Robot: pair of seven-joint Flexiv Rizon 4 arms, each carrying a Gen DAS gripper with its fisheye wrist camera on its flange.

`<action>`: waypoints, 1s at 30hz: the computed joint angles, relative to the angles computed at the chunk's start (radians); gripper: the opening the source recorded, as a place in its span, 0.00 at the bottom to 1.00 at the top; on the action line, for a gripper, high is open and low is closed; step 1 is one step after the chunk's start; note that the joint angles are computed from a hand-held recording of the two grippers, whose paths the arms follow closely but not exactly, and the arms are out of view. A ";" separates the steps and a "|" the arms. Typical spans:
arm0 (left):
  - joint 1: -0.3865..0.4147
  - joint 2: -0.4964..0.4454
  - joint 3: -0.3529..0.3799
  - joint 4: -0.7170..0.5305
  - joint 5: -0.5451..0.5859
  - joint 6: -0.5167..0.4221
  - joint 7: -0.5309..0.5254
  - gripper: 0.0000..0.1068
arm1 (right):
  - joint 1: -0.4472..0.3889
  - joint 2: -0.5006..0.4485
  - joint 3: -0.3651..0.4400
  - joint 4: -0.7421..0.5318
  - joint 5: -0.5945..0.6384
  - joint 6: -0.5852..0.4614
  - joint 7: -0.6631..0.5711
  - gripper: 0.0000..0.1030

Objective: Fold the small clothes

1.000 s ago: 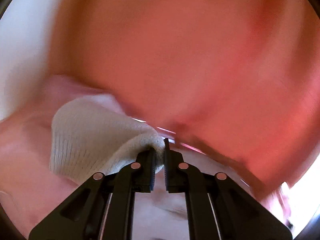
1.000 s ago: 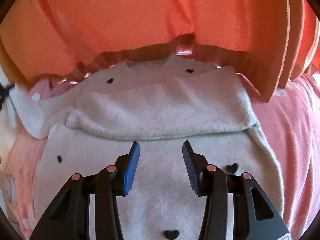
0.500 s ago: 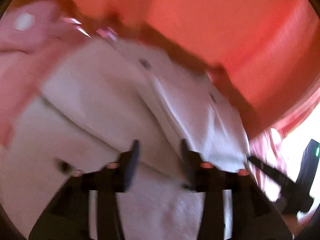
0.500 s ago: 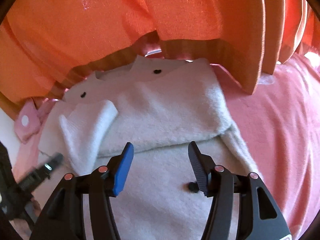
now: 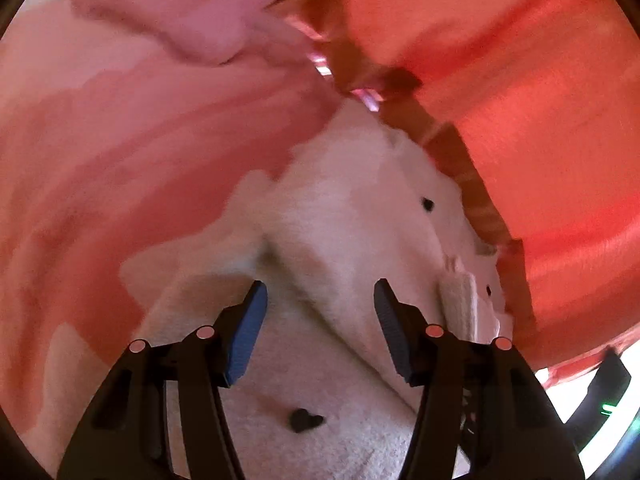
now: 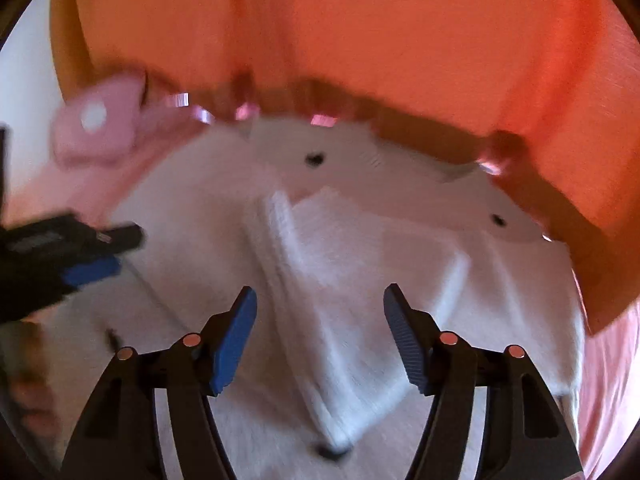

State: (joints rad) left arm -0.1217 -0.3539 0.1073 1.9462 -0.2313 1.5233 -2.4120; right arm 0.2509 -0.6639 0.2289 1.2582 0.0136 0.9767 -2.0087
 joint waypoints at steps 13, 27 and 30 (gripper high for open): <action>0.025 0.003 -0.053 0.020 -0.058 0.052 0.026 0.46 | -0.245 -0.158 -0.020 -0.341 0.265 -0.301 0.259 0.21; 0.270 -0.016 -0.339 0.098 -0.152 0.199 0.084 0.09 | -0.284 -0.155 0.128 -0.486 0.447 -0.281 0.109 0.07; 0.139 -0.015 -0.183 0.067 -0.148 0.146 0.079 0.09 | -0.355 -0.103 0.216 -0.471 0.639 -0.191 -0.127 0.06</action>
